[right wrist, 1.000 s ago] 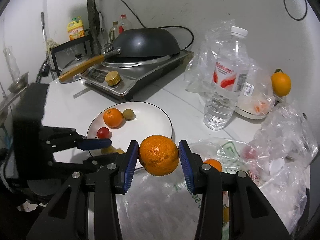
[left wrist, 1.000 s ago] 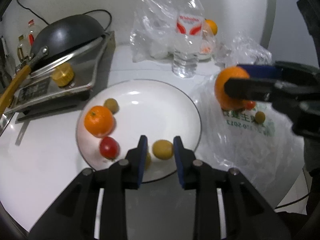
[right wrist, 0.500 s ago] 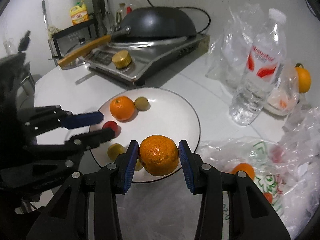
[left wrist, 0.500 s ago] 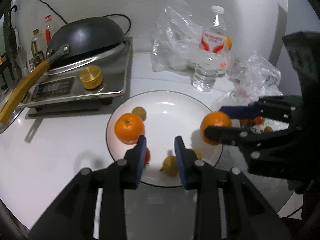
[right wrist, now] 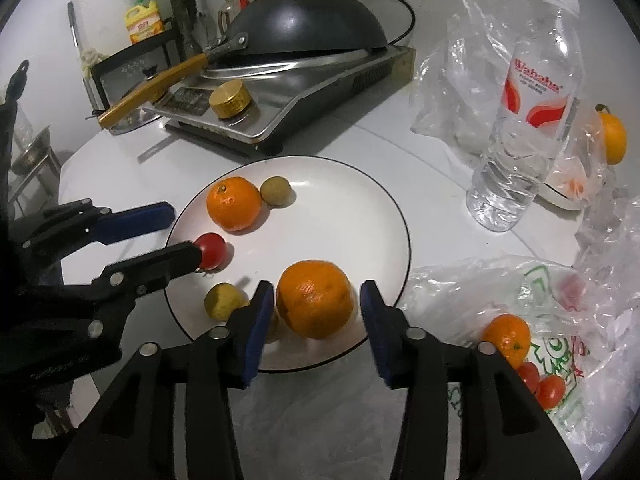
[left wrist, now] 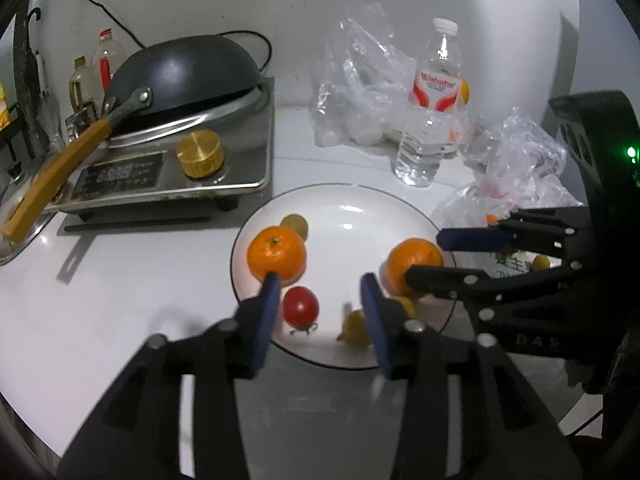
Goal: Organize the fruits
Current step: 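Open the left tool on the plate while the right tool releases the orange there, then move both tools back over the fruit on the plastic bag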
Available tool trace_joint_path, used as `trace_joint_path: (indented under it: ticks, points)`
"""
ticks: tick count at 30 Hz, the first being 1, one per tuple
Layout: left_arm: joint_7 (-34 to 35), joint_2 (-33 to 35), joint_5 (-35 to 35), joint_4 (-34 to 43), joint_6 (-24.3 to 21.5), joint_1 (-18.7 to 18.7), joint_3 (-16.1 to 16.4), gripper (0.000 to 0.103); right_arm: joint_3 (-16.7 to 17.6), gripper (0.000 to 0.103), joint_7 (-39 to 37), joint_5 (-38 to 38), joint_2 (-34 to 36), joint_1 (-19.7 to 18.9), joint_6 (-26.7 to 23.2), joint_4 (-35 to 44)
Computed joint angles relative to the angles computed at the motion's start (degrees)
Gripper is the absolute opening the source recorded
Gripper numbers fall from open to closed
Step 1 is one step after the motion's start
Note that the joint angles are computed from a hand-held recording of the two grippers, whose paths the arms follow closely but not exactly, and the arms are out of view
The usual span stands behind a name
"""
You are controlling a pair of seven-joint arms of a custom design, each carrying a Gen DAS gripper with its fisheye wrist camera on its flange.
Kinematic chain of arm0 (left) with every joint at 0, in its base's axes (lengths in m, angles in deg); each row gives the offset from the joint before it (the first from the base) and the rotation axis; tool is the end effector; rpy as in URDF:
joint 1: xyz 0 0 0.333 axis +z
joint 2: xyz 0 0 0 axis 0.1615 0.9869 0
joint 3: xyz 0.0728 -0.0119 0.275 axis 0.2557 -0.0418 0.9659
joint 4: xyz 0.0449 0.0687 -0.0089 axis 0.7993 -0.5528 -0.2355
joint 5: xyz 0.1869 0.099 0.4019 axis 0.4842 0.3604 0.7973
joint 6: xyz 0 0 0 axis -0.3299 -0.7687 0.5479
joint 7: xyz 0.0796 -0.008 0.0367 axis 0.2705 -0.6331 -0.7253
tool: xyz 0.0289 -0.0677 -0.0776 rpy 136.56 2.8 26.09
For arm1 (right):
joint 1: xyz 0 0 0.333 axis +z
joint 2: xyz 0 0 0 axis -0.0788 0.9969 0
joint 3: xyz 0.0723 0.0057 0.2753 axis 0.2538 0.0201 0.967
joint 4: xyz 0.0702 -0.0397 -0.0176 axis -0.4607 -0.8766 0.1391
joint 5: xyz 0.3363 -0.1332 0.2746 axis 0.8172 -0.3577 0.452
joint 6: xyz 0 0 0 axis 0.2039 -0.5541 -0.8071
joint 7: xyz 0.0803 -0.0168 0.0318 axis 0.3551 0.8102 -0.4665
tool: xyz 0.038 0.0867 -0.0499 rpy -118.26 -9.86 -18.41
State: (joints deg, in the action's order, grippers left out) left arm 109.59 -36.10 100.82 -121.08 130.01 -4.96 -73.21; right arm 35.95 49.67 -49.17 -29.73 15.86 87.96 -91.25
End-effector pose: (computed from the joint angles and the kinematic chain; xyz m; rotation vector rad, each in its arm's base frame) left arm 0.4690 -0.2089 0.4071 -1.5515 1.9682 -0.9540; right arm 0.5118 0.1926 0.3971 -2.1384 1.2610 -0.4338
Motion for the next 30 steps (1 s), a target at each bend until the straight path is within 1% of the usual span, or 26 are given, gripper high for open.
trace_joint_path:
  ticks: [1, 8, 11, 18, 24, 30]
  points:
    - [-0.15, -0.25, 0.11, -0.09, -0.08, 0.16, -0.21, 0.048, -0.29, 0.054, -0.46, 0.56, -0.48, 0.27, 0.25, -0.36]
    - [-3.91, -1.83, 3.33, 0.01, -1.93, 3.27, -4.42, 0.048, -2.28, 0.054, -3.39, 4.09, -4.54, 1.7, 1.52, -3.41]
    - [-5.78, -2.33, 4.67, 0.17, -2.66, 3.82, -5.64, 0.048, -3.68, 0.054, -5.09, 5.86, -6.36, 2.45, 1.4, -4.68]
    - [-10.21, -2.53, 8.59, 1.71, -4.23, 4.92, -8.71, 0.048, -5.58, 0.054, -7.39, 7.77, -10.65, 2.63, 2.0, -7.72]
    - [-14.45, -2.21, 12.1, 3.36, -5.59, 5.48, -10.81, 0.048, -6.92, 0.054, -8.86, 8.07, -13.77, 1.74, 2.04, -10.07]
    - [-17.08, -0.66, 14.83, 5.54, -7.07, 4.49, -11.48, 0.048, -7.92, 0.054, -9.62, 7.73, -16.31, 0.36, 2.0, -11.91]
